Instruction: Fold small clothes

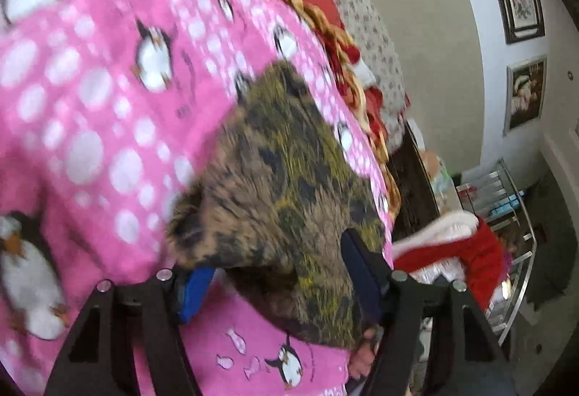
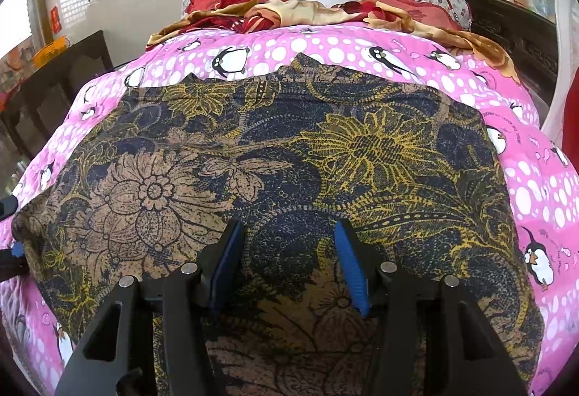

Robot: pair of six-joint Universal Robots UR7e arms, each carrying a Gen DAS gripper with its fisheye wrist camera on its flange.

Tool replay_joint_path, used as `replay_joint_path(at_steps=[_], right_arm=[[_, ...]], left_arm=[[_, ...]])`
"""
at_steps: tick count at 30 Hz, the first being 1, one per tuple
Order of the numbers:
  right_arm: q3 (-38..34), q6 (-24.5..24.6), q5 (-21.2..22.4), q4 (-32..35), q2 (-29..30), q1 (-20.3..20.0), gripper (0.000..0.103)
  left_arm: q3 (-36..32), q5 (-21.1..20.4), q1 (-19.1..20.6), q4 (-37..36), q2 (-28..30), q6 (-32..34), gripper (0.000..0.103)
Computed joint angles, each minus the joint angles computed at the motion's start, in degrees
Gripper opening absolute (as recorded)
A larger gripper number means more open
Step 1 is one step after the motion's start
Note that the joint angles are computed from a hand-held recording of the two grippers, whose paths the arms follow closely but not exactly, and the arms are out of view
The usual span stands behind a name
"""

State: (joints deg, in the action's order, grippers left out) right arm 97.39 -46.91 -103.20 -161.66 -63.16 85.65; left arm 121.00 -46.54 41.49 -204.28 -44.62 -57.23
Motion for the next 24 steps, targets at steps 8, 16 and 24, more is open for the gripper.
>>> replay_joint_path(at_steps=[8,16,24], right_arm=[[-0.1,0.1,0.0,0.0,0.1,0.0,0.048],[0.0,0.1,0.0,0.0,0.1,0.0,0.048],[-0.1,0.3,0.2,0.3,0.0,-0.1,0.048]], left_arm=[[-1.0,-11.3,2.5,-2.1,0.9,0.8,0.086],[0.7,-9.0,4.1,-6.3,-0.1,-2.7,0.078],[-1.7,-5.3,1.8,3.3,-0.1,2.5,0.079]])
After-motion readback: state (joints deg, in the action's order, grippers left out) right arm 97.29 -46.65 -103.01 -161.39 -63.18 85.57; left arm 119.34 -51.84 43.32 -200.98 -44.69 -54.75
